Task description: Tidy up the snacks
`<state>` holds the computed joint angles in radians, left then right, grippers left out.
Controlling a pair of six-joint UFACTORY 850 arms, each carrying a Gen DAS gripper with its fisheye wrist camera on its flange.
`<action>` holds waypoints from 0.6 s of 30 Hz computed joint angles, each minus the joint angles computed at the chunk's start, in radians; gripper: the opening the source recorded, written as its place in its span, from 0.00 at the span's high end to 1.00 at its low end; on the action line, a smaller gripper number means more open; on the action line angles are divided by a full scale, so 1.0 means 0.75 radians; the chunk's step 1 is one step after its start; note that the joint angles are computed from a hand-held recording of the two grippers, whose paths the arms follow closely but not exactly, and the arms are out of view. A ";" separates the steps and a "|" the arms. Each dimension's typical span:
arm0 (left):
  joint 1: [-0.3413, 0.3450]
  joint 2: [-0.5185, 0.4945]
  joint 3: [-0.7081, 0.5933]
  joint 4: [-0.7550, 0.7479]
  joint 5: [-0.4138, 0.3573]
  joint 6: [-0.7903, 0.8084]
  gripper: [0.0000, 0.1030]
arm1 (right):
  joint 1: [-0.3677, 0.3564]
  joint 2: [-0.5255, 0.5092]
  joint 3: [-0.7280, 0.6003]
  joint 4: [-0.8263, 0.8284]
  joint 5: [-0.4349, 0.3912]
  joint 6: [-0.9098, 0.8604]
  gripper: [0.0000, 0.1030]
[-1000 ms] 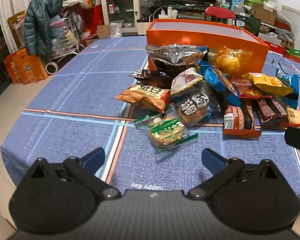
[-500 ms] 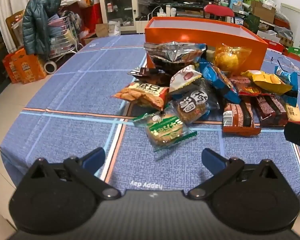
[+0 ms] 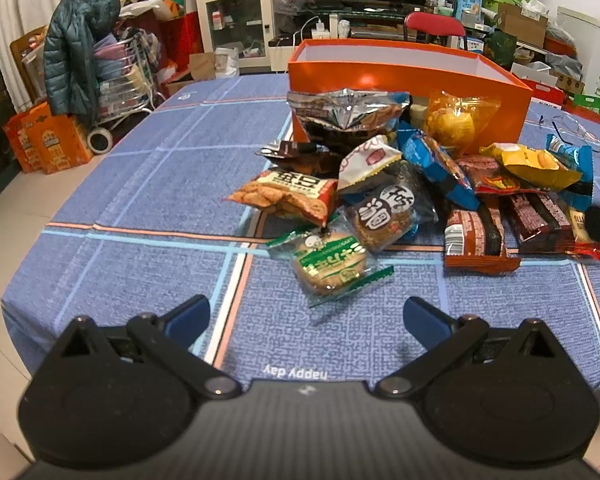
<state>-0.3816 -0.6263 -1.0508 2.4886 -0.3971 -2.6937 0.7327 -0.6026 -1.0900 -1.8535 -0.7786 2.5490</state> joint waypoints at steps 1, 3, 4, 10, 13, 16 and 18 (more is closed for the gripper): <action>0.002 0.000 -0.001 0.005 0.006 -0.006 0.01 | 0.004 0.009 0.016 -0.035 -0.028 0.045 0.07; 0.004 -0.001 -0.002 0.008 0.012 -0.010 0.01 | 0.008 0.025 0.044 -0.096 -0.068 0.138 0.07; 0.004 0.000 0.000 0.008 0.012 -0.009 0.01 | 0.009 0.036 0.062 -0.135 -0.089 0.201 0.07; 0.007 0.001 0.001 0.008 0.014 -0.013 0.01 | 0.019 0.081 0.164 -0.317 -0.274 0.523 0.07; 0.007 0.001 0.000 0.008 0.017 -0.009 0.01 | 0.026 0.067 0.154 -0.292 -0.306 0.504 0.07; 0.006 -0.001 -0.001 0.007 0.017 -0.005 0.01 | 0.020 0.060 0.156 -0.337 -0.288 0.506 0.07; 0.006 0.000 -0.001 0.010 0.014 -0.009 0.01 | 0.016 0.061 0.160 -0.356 -0.279 0.508 0.07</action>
<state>-0.3771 -0.6266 -1.0513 2.4958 -0.3869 -2.7007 0.7447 -0.5567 -0.9701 -2.1208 -0.9880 2.9297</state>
